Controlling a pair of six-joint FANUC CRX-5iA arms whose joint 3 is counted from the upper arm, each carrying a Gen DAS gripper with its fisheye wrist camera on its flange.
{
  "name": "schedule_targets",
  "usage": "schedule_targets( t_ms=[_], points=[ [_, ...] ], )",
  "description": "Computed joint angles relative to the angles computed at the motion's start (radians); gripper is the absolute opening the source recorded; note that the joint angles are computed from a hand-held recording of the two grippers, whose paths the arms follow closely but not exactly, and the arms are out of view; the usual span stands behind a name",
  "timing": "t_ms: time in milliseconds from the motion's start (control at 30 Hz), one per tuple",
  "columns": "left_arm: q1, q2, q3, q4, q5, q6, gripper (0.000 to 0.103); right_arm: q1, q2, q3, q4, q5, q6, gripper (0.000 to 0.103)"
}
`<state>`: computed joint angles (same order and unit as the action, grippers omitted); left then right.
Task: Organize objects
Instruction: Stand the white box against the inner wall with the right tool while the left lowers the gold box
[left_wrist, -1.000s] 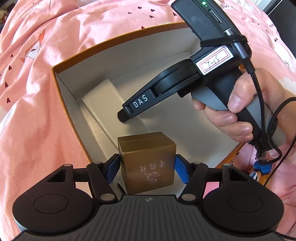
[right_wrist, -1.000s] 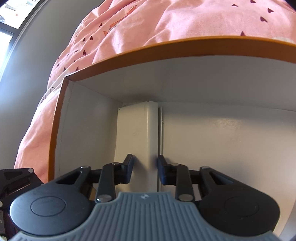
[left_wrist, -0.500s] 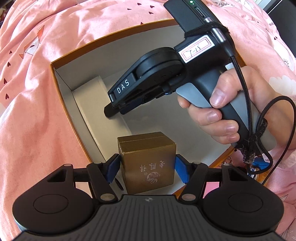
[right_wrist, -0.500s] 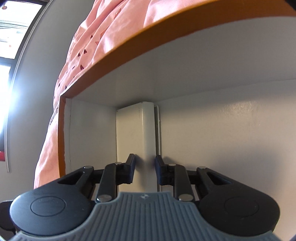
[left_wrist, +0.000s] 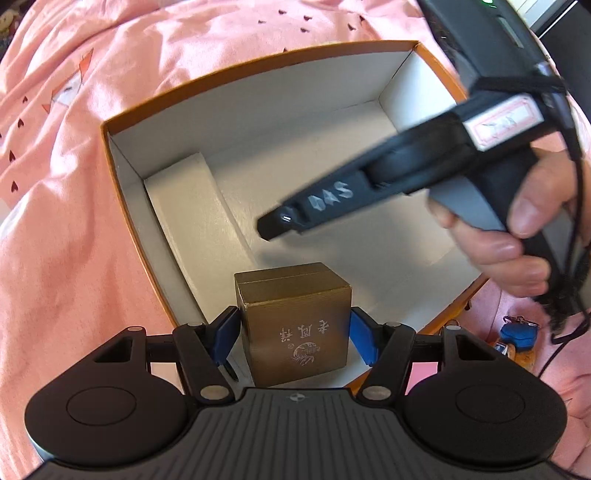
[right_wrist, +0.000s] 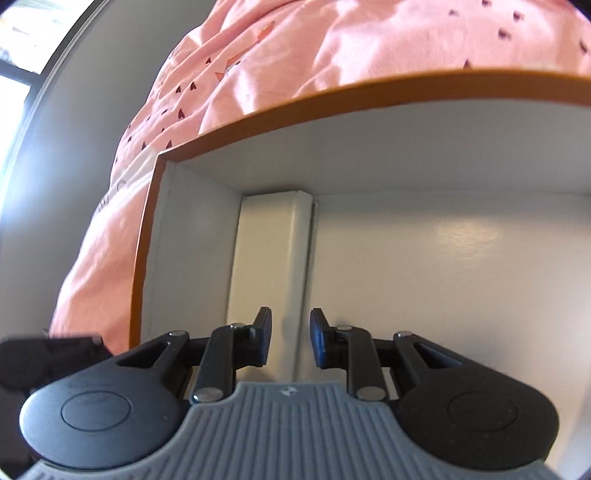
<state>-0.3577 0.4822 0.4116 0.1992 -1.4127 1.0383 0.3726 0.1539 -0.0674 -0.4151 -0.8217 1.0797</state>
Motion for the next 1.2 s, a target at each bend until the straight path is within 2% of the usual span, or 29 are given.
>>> schedule_targets(
  t_ms=[67,167,333,433,667,800,900,1000,1200],
  points=[
    [-0.003,-0.018,-0.035,0.012,0.035,-0.012,0.073,0.005,-0.029,-0.017,0.029,-0.024,-0.004,0.034],
    [-0.008,-0.035,-0.077,0.014,0.070,-0.028,0.074,0.002,-0.067,-0.044,0.045,-0.060,-0.006,0.034],
    [-0.006,-0.071,-0.146,0.001,0.135,-0.050,0.074,-0.035,-0.107,-0.071,-0.068,-0.086,0.069,0.034],
    [-0.004,-0.090,-0.172,-0.001,0.158,-0.041,0.074,-0.024,-0.096,-0.067,-0.078,-0.065,0.048,0.034],
    [0.002,-0.075,-0.133,-0.015,0.100,0.002,0.074,-0.080,-0.064,-0.031,-0.226,-0.086,0.097,0.034],
    [0.001,-0.051,-0.091,-0.027,0.053,0.009,0.075,-0.088,-0.046,-0.010,-0.261,-0.108,0.108,0.035],
    [0.006,-0.038,-0.075,-0.016,0.025,0.007,0.075,-0.068,-0.030,-0.003,-0.233,-0.113,0.084,0.035],
    [0.008,-0.033,-0.068,-0.017,0.016,0.015,0.073,-0.100,0.000,0.016,-0.333,-0.159,0.140,0.033],
    [0.022,-0.041,-0.070,-0.001,0.023,-0.003,0.069,-0.085,-0.007,0.011,-0.312,-0.164,0.136,0.033]
  ],
)
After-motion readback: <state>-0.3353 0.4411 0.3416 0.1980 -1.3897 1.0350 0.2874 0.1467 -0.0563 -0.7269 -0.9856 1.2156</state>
